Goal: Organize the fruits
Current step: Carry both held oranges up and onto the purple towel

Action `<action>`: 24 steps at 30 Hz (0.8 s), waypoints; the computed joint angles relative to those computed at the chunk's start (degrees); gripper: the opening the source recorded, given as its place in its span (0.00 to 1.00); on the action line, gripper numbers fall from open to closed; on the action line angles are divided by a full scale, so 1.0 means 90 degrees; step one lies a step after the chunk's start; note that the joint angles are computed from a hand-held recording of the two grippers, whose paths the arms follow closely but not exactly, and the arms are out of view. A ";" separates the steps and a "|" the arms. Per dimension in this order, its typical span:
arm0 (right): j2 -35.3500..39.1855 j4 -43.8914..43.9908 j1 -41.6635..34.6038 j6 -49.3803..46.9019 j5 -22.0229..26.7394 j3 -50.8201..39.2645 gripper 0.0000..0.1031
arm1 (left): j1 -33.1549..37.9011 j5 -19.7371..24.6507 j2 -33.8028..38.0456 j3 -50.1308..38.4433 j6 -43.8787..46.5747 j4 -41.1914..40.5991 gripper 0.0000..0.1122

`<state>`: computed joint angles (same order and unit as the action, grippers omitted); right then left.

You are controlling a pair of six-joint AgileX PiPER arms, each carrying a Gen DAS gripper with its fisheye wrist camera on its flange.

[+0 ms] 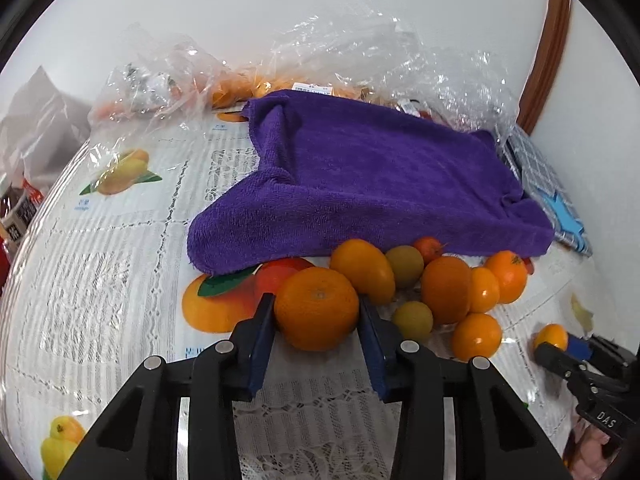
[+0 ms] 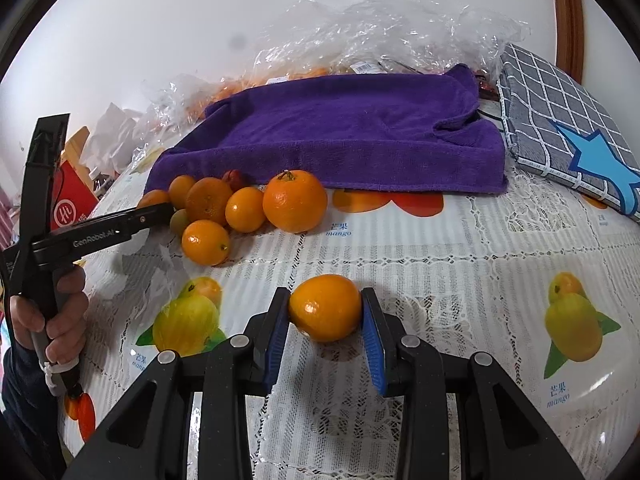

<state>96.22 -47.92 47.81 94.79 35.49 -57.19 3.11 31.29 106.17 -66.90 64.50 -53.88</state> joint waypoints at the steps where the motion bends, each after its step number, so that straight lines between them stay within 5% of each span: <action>1: -0.0016 -0.0021 -0.0003 0.0041 -0.0019 0.0022 0.34 | -0.0013 -0.0029 -0.0017 0.0026 0.0056 -0.0093 0.34; 24: -0.0340 -0.0830 0.0102 0.1123 -0.0219 0.0465 0.34 | 0.0426 0.0251 -0.0310 0.0424 0.1347 -0.1670 0.34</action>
<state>93.16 -55.39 48.73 104.89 33.53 -53.01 6.95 33.55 103.38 -63.08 76.62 -68.91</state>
